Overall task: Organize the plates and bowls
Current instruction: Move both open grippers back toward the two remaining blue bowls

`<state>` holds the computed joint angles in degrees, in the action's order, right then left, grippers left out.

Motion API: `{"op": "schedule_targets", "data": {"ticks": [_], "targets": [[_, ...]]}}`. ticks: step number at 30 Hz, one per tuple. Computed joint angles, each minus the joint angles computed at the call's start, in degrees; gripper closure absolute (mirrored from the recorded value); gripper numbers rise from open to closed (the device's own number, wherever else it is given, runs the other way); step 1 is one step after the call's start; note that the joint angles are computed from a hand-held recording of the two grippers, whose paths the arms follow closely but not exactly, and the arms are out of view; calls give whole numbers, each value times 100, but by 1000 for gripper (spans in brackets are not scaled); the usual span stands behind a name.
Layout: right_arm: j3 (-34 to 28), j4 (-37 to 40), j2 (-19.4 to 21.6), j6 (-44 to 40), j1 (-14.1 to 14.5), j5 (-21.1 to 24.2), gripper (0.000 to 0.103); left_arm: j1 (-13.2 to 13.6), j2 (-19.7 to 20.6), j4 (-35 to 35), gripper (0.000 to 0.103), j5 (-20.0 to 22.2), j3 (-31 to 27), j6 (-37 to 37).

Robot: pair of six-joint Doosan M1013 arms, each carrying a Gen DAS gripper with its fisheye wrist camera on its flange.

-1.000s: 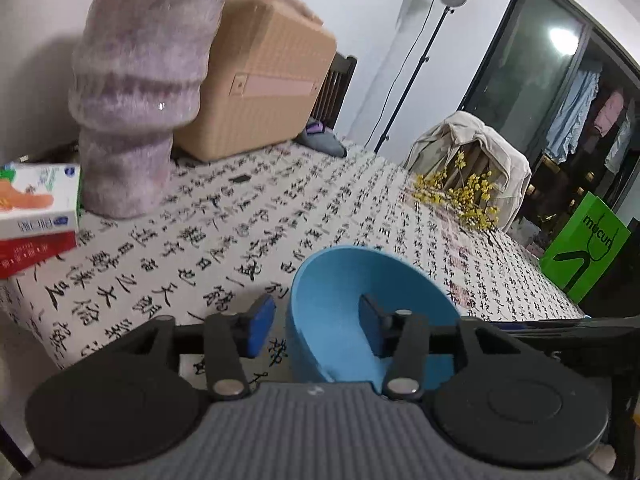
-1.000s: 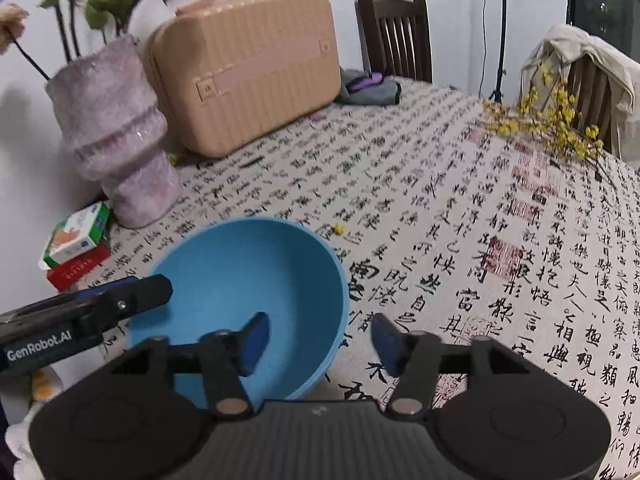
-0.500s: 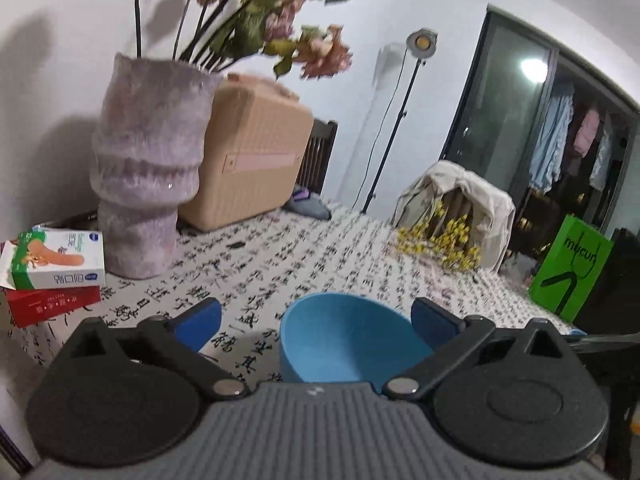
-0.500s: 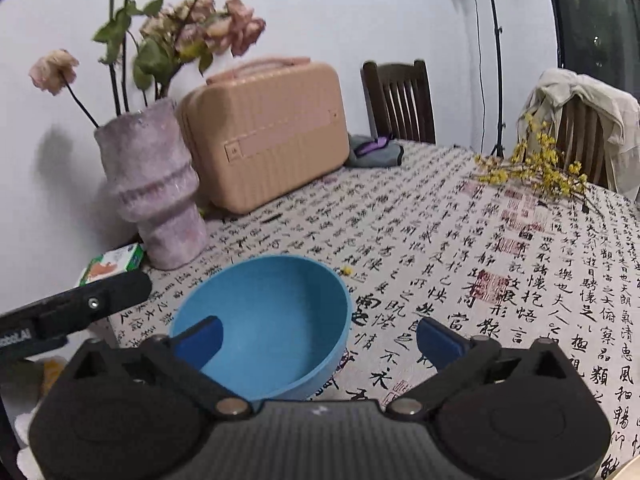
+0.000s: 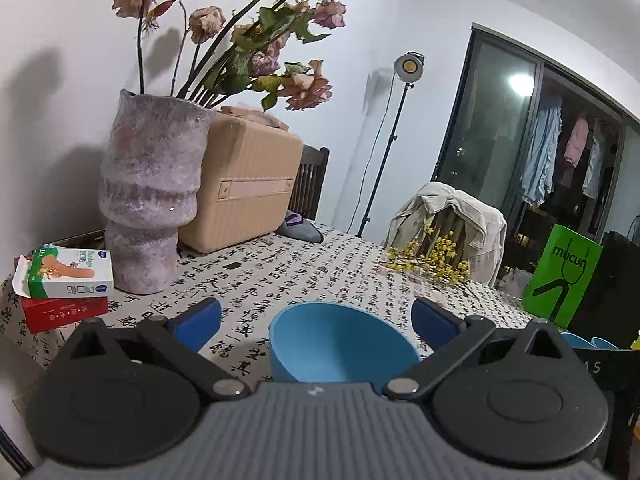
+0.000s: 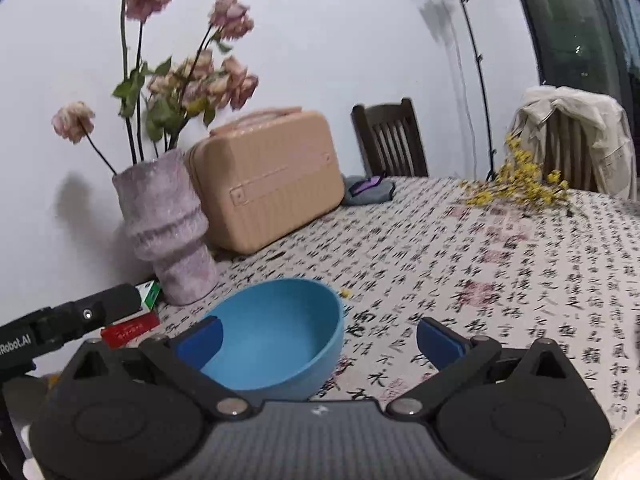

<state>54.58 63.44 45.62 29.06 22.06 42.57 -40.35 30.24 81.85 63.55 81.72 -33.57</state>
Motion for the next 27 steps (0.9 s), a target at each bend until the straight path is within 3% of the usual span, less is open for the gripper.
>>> {"op": "schedule_targets", "data": {"ticks": [13, 27], "targets": [[835, 1102, -474, -1239, -196, -903, 0, -142, 129, 208, 0, -59, -267, 147], [1125, 1806, -638, -1815, -470, -1039, 0, -258, 341, 252, 0, -105, -728, 530]]}}
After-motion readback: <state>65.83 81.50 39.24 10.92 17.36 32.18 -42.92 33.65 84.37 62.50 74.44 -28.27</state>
